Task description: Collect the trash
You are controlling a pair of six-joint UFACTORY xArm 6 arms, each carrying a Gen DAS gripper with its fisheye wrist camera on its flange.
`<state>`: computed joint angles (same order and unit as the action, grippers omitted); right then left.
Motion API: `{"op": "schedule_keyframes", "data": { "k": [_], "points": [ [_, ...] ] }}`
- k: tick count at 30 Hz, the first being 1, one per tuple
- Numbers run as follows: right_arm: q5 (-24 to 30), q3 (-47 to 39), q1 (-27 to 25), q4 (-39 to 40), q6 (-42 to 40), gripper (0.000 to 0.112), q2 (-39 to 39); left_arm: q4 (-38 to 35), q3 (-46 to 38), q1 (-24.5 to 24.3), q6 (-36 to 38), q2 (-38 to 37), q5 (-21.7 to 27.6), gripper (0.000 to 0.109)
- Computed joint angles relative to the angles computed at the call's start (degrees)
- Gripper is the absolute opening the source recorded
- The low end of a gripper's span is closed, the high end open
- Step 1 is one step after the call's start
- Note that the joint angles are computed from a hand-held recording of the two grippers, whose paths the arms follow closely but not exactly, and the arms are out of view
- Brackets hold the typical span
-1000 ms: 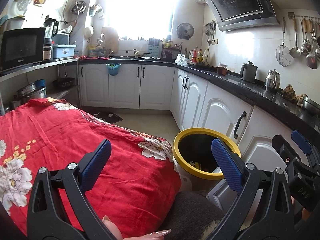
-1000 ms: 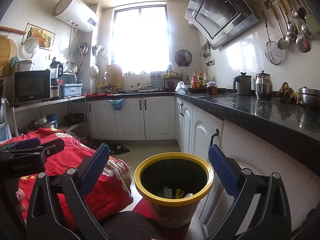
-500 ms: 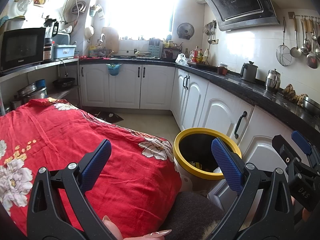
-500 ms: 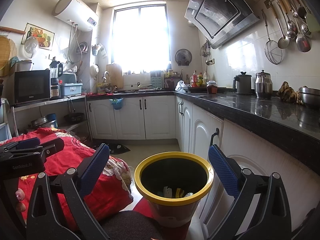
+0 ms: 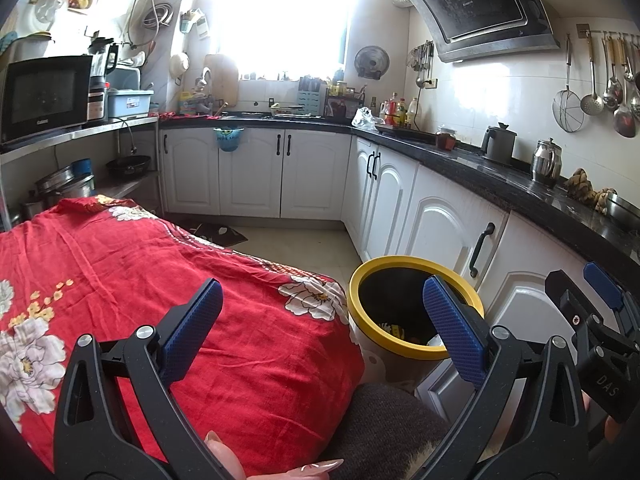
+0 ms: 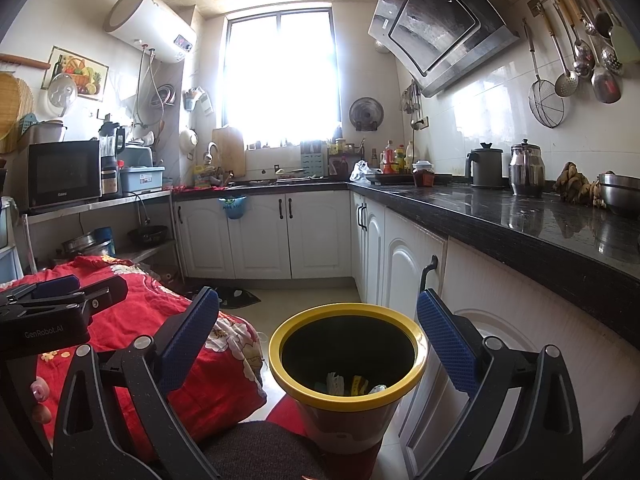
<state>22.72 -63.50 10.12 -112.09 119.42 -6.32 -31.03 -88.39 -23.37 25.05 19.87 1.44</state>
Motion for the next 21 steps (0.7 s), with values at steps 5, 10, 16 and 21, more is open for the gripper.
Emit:
{"op": "schedule_keyframes", "data": {
  "k": [5,10,16,21],
  "points": [
    [-0.13,-0.02,-0.05,0.07,-0.05,0.097,-0.02,-0.73,-0.11,-0.02,0.70,0.01,0.13,0.092],
    [-0.17,-0.03,-0.10,0.19,-0.15,0.097,-0.03,-0.27,-0.45,0.36,0.35,0.24,1.01,0.092],
    [-0.47,-0.13,-0.20,0.55,-0.60,0.097,0.06,0.21,-0.31,0.33,0.00,0.19,1.50,0.092],
    [-1.37,0.11,-0.22,1.95,-1.34,0.097,0.30,4.59,0.55,1.15,-4.10,-0.39,1.63,0.092]
  ]
}}
